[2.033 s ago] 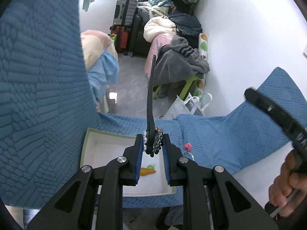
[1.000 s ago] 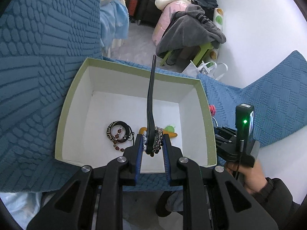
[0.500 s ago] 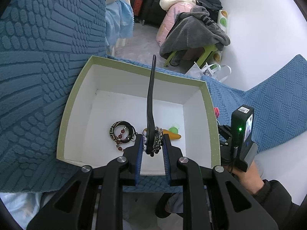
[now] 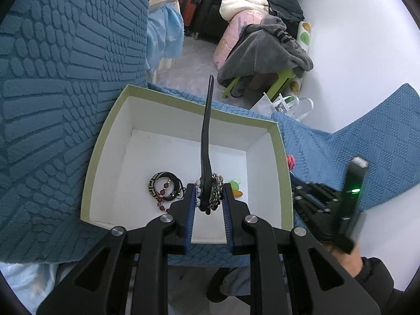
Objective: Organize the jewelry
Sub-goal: 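Carry the chain and hairpin into the green box and open both tools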
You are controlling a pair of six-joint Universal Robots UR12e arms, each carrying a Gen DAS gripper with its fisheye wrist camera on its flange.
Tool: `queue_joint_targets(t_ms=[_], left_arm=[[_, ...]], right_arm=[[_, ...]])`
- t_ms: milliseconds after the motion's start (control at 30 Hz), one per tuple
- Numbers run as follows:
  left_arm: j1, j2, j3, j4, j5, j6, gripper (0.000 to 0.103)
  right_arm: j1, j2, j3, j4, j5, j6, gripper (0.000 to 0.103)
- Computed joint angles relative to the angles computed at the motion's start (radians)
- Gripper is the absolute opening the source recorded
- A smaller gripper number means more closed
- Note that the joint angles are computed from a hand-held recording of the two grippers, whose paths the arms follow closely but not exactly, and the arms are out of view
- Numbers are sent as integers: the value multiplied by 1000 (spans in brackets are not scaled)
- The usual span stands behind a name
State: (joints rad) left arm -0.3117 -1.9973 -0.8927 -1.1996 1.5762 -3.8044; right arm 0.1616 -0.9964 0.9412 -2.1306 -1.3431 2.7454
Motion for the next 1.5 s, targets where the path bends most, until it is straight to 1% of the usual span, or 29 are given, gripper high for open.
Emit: queue_joint_targets(t_ms=[167,333,367,433,500,567,733,800,900,1000,1067,1167,1300,1400,1500], left_arm=[[1,0,12,0,-2,8,20],[-1,-6,40,-14,9,25,20],[-2,-11,53,-24,15,27,20],[-3,-17,70,-40,21,33,20],[-4,-21,84,-49,26,35,20],[-4,-22,91,-54,29,38,20],[-8,-30,116,-74,43,60,20],[-10,-32,118,-83,53,62,20],[-7,-24,94,-77,45,50,20],[-7,-19,73,-81,38,38,20],[-8,-18,62,-87,29,33,20],[-9,-17,51,-96,21,31,20],[-10,-20,48,-121,10,28,20],[-13,-21,47,-129,9,27,21],[-12,-18,44,-131,5,22,21]], right_arm=[[-10,-28,-12,-49,51,56,4],[-13,-39,-54,-67,93,102,4],[-12,-40,-66,-73,96,112,4],[-4,-41,-91,-88,75,131,4],[-3,-44,-110,-81,86,152,4],[1,-37,-151,-72,95,170,4],[4,-14,-240,-18,143,195,4],[5,-8,-258,4,166,198,4],[6,-5,-258,47,197,194,4],[11,-8,-236,100,211,180,4],[16,-12,-214,137,212,171,4],[27,-17,-183,185,180,145,4],[35,-17,-154,263,160,131,4],[39,-19,-136,292,140,113,5],[36,-22,-126,309,152,104,6]])
